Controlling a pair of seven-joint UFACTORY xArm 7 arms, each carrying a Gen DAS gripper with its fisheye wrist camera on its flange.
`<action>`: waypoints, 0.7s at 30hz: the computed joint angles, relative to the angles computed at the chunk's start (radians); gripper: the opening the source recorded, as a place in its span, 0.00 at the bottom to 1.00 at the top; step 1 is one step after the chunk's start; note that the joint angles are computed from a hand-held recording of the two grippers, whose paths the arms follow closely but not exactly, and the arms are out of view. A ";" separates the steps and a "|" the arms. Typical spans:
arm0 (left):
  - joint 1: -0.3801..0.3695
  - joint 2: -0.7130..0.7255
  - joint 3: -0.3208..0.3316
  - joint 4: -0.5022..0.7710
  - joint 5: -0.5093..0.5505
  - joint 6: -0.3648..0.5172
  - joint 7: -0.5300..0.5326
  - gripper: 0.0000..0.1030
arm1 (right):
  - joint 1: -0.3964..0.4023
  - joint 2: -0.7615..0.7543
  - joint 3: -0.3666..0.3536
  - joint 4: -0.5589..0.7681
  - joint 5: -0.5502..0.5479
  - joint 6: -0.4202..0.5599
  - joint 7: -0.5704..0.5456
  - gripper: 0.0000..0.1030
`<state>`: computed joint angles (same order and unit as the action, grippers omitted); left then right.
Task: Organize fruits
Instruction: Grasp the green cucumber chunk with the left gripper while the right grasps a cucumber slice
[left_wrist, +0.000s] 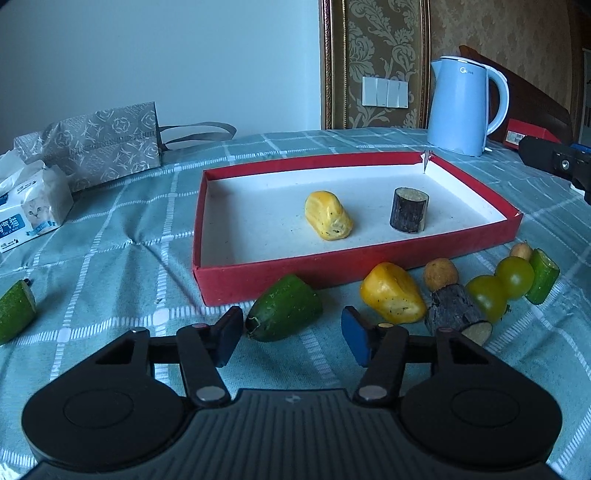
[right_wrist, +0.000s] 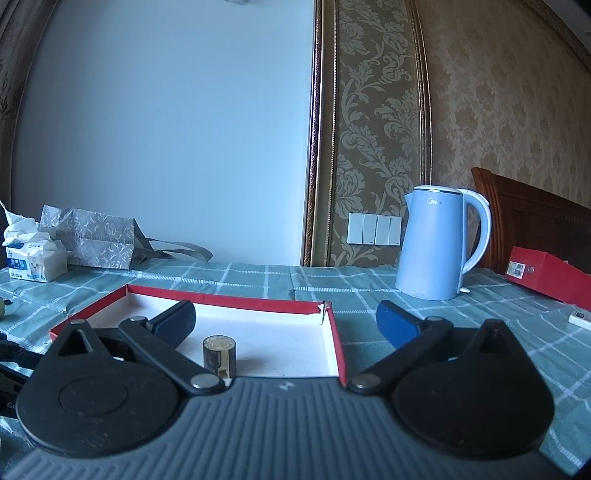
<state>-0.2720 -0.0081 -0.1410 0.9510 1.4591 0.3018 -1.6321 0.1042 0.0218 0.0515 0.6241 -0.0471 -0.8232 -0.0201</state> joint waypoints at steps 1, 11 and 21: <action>0.000 0.005 0.000 0.005 0.000 0.000 0.000 0.57 | 0.001 0.000 0.001 0.000 0.003 -0.001 -0.002 1.00; -0.008 0.009 0.001 0.013 0.001 0.036 -0.014 0.41 | 0.005 0.005 0.003 0.004 0.022 0.002 -0.022 1.00; -0.014 -0.001 -0.005 0.007 0.034 0.061 -0.050 0.41 | 0.009 0.009 0.003 0.005 0.058 -0.004 -0.047 1.00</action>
